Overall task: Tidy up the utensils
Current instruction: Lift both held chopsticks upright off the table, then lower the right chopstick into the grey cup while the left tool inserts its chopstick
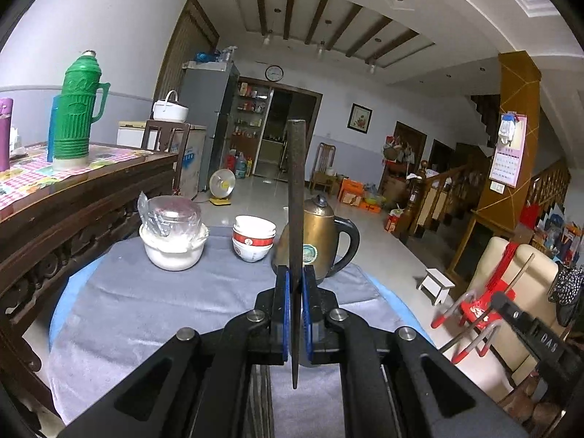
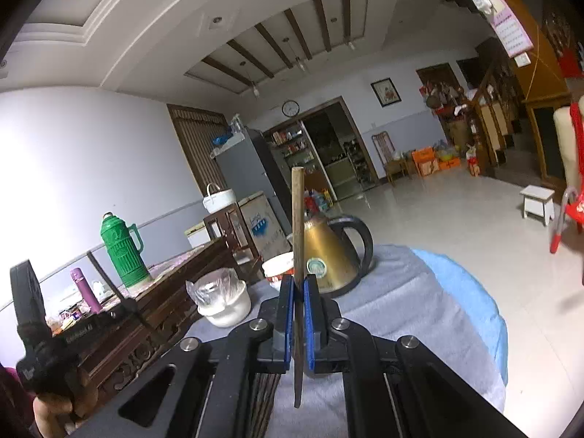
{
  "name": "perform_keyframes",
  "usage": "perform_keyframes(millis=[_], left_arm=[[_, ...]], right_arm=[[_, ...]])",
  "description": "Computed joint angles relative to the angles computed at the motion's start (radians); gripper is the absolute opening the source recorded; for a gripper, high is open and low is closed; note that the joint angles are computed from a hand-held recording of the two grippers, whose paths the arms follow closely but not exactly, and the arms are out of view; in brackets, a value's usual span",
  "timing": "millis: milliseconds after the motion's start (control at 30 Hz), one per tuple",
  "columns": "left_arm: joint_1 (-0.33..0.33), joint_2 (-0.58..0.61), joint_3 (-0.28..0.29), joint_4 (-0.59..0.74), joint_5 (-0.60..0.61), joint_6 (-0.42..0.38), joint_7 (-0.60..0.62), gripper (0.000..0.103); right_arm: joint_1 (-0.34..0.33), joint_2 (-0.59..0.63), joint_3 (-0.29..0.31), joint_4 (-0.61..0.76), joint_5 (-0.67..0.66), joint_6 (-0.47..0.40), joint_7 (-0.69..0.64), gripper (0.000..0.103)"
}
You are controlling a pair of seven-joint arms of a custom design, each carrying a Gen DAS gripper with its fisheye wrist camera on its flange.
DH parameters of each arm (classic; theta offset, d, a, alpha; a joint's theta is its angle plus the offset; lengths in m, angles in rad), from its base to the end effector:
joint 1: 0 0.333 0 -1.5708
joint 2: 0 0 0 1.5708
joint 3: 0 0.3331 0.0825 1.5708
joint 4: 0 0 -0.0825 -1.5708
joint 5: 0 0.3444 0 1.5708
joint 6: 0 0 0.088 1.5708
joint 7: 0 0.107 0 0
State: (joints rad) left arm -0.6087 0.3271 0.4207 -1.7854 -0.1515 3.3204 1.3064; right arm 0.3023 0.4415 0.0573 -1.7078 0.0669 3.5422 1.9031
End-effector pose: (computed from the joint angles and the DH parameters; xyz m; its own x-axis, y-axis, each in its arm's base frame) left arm 0.6299 -0.1493 0.5757 -0.0443 -0.9679 0.2476 -0.3460 -0.2176 -0.9126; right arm 0.6340 0.2201 0.5473 0.2308 -0.8888 -0.3960 -0.2849 0.3274 -0.9009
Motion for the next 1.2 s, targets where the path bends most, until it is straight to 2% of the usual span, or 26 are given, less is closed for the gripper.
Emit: perform_keyframes(millis=[67,200,233,300,367,400,433,500,567,633,733,900,1000,1100,1200], left_arm=[[0.028,-0.024,-0.027,-0.034,0.007,0.012,0.008,0.006],[0.037,-0.065,-0.037,-0.103,-0.016,0.043,0.055,0.006],[0.057,-0.081,-0.058,-0.127,-0.020,0.056,0.069,0.007],[0.107,-0.120,-0.104,-0.189,-0.024,0.096,0.087,0.006],[0.186,-0.159,-0.173,-0.247,-0.007,0.135,0.072,0.007],[0.241,-0.179,-0.216,-0.279,0.019,0.161,0.045,0.007],[0.287,-0.195,-0.248,-0.306,0.044,0.186,0.016,0.006],[0.375,-0.218,-0.304,-0.343,0.117,0.214,-0.060,0.007],[0.463,-0.242,-0.351,-0.380,0.212,0.249,-0.161,0.006],[0.516,-0.251,-0.378,-0.401,0.260,0.276,-0.214,0.006],[0.578,-0.258,-0.416,-0.421,0.312,0.300,-0.273,0.006],[0.655,-0.245,-0.476,-0.419,0.342,0.314,-0.316,0.006],[0.683,-0.228,-0.502,-0.400,0.353,0.304,-0.325,0.006],[0.723,-0.185,-0.534,-0.342,0.412,0.276,-0.377,0.006],[0.789,-0.117,-0.603,-0.232,0.521,0.215,-0.458,0.006]], right_arm=[[0.036,0.007,-0.025,0.013,0.029,0.004,-0.016,0.006],[0.105,0.031,-0.057,0.044,0.079,-0.001,-0.059,0.006],[0.118,0.037,-0.061,0.056,0.089,-0.010,-0.067,0.006],[0.153,0.054,-0.073,0.088,0.107,-0.033,-0.085,0.006],[0.212,0.068,-0.109,0.123,0.138,-0.067,-0.111,0.006],[0.225,0.067,-0.109,0.130,0.139,-0.078,-0.118,0.006],[0.257,0.066,-0.130,0.131,0.148,-0.082,-0.130,0.006],[0.370,0.069,-0.228,0.145,0.192,-0.095,-0.178,0.006],[0.441,0.069,-0.286,0.149,0.226,-0.100,-0.213,0.006],[0.530,0.076,-0.371,0.159,0.275,-0.114,-0.251,0.006],[0.616,0.084,-0.460,0.165,0.326,-0.134,-0.279,0.006],[0.676,0.110,-0.552,0.191,0.346,-0.172,-0.266,0.006],[0.678,0.134,-0.592,0.222,0.328,-0.199,-0.227,0.006],[0.677,0.169,-0.647,0.264,0.314,-0.224,-0.168,0.006],[0.657,0.191,-0.681,0.292,0.300,-0.236,-0.109,0.006]])
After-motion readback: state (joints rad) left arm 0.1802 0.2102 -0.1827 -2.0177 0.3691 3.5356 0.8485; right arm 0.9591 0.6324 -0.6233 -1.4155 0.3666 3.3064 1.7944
